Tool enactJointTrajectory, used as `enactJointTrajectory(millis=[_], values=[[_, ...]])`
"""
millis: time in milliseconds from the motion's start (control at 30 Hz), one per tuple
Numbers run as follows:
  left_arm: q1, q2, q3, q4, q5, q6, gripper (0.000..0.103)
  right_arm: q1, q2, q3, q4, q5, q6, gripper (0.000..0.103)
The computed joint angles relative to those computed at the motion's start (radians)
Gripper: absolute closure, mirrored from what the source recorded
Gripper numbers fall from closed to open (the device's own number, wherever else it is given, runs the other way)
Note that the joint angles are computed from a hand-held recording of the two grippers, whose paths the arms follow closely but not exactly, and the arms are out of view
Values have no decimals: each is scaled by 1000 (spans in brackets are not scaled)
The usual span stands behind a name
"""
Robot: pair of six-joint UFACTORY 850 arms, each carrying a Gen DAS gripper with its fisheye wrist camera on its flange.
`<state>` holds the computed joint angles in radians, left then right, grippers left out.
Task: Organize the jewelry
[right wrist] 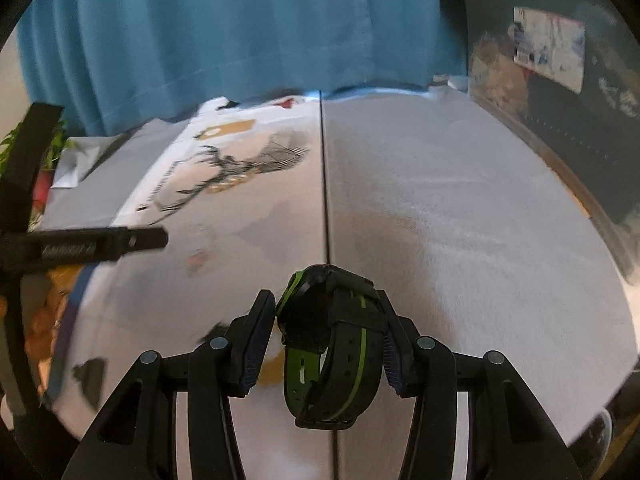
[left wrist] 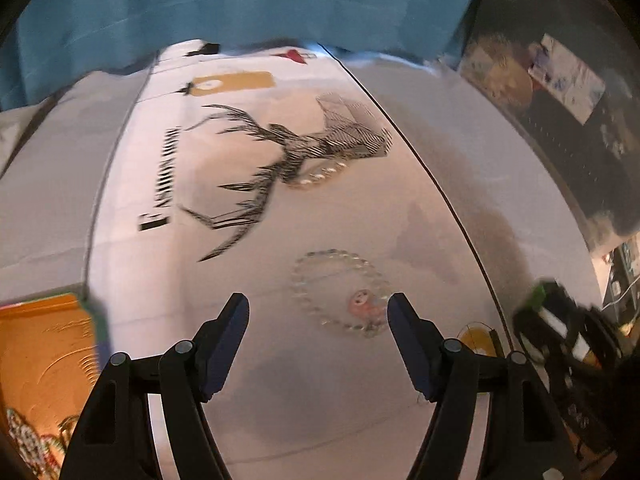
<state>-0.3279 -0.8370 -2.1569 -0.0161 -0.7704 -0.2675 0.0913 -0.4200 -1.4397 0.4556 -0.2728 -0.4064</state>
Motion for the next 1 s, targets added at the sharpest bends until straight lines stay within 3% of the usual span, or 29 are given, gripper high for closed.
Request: enactJointTrajectory(millis=[167, 233, 333, 400, 533, 700, 767, 800, 833, 867, 1000], values=[[-20, -59, -69, 40, -47, -1, 27, -14, -95, -98, 138, -20, -131, 52], [-30, -54, -53, 76, -30, -3, 20, -12, -107, -112, 61, -26, -60, 49], [-36, -48, -41, 98, -27, 13, 17, -12, -111, -107, -51, -42, 46, 23], [-38, -52, -45, 95, -28, 20, 13, -12, -101, -82, -26, -11, 4, 21], [-42, -73, -74, 107, -40, 25, 6, 1, -107, -84, -154, 9, 100, 18], [-41, -88, -93, 125, -41, 33, 5, 3, -143, -143, -206, -29, 138, 15], [-44, -60, -46, 178, 10, -32, 39, 8, -156, -168, -266, -54, 187, 14], [-41, -49, -37, 163, 24, -28, 94, 12, -158, -173, -299, -58, 214, 16], [-34, -55, -55, 110, 6, 9, 93, 12, -156, -170, -290, -52, 201, 34], [-24, -47, -50, 36, 8, 38, 99, 12, -146, -159, -244, -28, 146, 60], [-23, -8, -15, 19, 34, 91, 103, 18, -143, -154, -273, -25, 169, 61]])
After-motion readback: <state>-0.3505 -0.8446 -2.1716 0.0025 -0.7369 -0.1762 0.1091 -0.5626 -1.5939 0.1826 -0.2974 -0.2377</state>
